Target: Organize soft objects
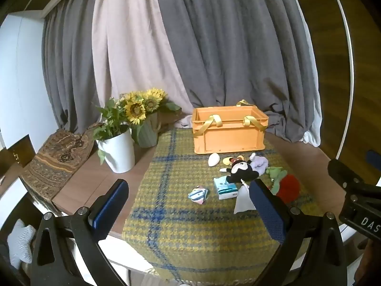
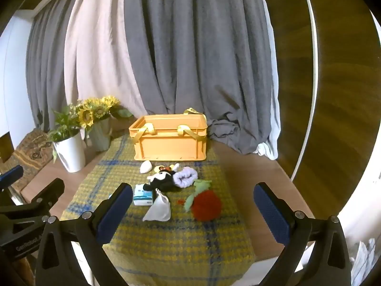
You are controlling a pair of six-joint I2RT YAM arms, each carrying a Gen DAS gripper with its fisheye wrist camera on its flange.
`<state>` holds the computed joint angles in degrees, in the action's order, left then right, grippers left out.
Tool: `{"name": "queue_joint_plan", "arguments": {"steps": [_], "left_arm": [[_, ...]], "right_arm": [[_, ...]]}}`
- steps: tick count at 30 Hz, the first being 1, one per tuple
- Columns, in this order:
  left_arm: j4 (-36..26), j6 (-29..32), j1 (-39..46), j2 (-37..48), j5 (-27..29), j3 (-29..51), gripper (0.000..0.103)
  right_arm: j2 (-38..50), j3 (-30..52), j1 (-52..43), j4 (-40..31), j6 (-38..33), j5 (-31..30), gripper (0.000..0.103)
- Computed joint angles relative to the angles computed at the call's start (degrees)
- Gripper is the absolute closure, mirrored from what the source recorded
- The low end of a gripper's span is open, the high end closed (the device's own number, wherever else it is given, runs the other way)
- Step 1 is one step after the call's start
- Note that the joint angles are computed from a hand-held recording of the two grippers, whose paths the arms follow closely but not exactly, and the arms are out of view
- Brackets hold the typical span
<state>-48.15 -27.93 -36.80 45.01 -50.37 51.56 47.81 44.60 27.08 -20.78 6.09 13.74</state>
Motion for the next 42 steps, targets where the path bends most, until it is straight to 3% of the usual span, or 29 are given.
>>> {"name": "queue_joint_plan", "arguments": {"steps": [2,6,7,15,20,42], "left_arm": [[-2.71,-3.49,-4.17,0.17,-3.56,0.50,0.000],[-6.37,-6.61,-5.87,-0.36,-3.81,1.27,0.000],[-6.19,-5.18,-3.80,0.72,-1.88,3.14,0.000],[-7.77,-7.99,-6.21,0.81,-3.58,2.23,0.000],[-7.53,-7.41,-5.44,1.45,-3.30,2.83,0.000],[-5.82,-6.16,-4.16,1.32,-2.09,1.52,0.000]], "right_arm": [[-0.10,0.04,0.06,0.02,-0.12,0.27,0.000],[-0.29,0.24,-0.09,-0.37,-0.54,-0.44,0.000],[-1.97,-0.94,-0.97,-1.37,-0.38,-1.03,0.000],[-2.50,-0.76,-3.63,-1.42,-1.75,-3.32,0.000],[-1.84,-0.23,-1.44,-1.46,-0.46,-0.87,0.000],[-1.27,0.71,-1.74,-1.70,-0.31,-1.64,0.000]]}}
